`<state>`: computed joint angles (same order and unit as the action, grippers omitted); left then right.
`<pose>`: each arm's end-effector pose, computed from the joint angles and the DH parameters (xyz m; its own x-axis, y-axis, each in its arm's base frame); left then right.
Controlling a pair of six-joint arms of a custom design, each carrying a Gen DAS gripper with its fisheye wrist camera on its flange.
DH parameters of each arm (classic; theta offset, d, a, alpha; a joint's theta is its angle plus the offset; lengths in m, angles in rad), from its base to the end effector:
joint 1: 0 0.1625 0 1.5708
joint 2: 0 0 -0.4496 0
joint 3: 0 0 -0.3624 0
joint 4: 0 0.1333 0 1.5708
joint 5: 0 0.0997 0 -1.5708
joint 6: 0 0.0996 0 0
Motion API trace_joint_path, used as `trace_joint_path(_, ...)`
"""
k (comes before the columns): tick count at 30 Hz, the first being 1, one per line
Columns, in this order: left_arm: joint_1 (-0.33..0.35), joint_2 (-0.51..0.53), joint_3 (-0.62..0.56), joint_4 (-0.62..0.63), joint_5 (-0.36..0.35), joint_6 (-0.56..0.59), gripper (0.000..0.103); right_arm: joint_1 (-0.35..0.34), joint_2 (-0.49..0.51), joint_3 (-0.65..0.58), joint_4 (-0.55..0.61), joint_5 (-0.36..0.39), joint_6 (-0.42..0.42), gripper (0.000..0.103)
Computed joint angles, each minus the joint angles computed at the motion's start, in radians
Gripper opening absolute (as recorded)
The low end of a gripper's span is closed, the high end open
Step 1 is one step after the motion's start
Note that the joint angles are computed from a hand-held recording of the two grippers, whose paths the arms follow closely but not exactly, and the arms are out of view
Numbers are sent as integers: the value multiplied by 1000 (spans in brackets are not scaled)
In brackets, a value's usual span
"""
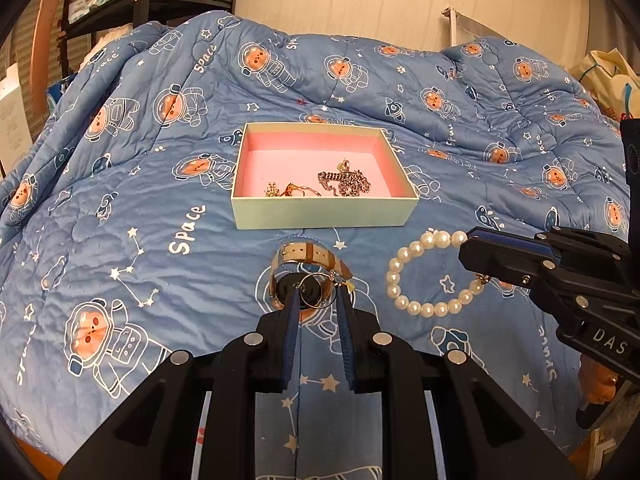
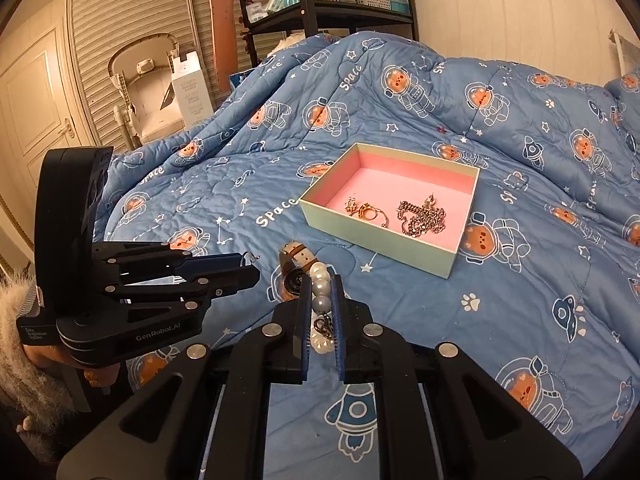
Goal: Organize jewelry
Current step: 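Lift and carry the pearl bracelet and small ring over the box with both tools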
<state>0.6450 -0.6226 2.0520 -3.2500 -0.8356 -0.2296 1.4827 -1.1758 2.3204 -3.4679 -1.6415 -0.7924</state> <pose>-0.3042 -0.4792 0.0190 -0.7395 0.3475 -0.5766 0.6223 0.6795 -0.3886 0.0850 -0.4728 0.2431 -0.7404 -0.4224 0.5229 -0.6594 0.6073 -0.4432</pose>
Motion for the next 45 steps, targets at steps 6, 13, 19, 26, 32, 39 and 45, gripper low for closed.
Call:
trace_joint_path(6, 14, 3, -52, 9, -3, 59, 18, 7, 13, -61, 8, -3, 16, 10)
trace_joint_path(13, 39, 9, -117, 41, -17, 114, 18, 16, 37, -146, 34, -1, 35, 10)
trace_joint_path(19, 72, 28, -199, 93, -26, 153, 18, 29, 84, -242, 53, -14, 62, 10)
trace_joint_path(26, 128, 56, -318, 176, -49, 162, 18, 36, 159, -353, 77, -67, 70, 10)
trace_joint_path(32, 170, 87, -422, 255, -78, 160, 18, 24, 199, -415, 125, -74, 84, 10)
trace_joint_path(39, 195, 157, -557, 368, -71, 181, 18, 7, 234, -468, 203, -65, 100, 10)
trace_joint_path(45, 219, 206, -666, 461, -87, 159, 18, -5, 253, -507, 274, -58, 108, 10)
